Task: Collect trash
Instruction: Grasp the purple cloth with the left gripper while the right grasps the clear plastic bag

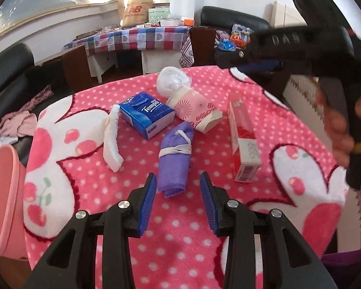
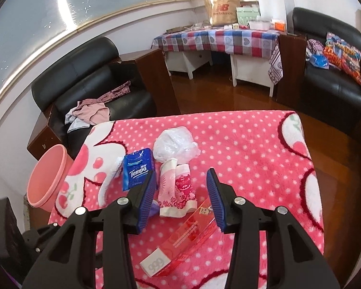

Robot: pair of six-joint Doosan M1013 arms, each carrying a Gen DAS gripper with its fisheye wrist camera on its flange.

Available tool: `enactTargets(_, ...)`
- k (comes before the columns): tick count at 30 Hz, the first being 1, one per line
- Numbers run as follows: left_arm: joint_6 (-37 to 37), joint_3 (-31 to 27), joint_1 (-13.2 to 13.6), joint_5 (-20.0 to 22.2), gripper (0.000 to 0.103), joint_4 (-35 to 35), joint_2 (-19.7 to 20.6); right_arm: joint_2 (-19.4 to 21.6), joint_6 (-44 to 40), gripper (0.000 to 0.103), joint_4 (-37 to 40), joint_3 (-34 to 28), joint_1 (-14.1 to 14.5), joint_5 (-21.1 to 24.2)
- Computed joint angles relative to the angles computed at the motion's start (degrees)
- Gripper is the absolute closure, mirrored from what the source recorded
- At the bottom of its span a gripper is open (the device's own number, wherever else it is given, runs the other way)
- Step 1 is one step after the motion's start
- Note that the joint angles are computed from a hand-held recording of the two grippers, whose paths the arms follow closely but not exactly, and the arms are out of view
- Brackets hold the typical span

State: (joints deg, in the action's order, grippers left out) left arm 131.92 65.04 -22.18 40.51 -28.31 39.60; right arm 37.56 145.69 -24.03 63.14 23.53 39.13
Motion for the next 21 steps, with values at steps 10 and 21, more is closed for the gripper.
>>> enactTargets(10,1.5,-0.4,0.1,-0.4,0.088,-0.5,0.5,2.1,-6.0,0.059,10.7,-3.8,-2.5,1.2)
enactTargets(21,5.2,1.0,2.3,0.5,0.091,-10.4,-1.1,7.4,-11.7,0.059,23.9,-12.1,-5.1,5.5)
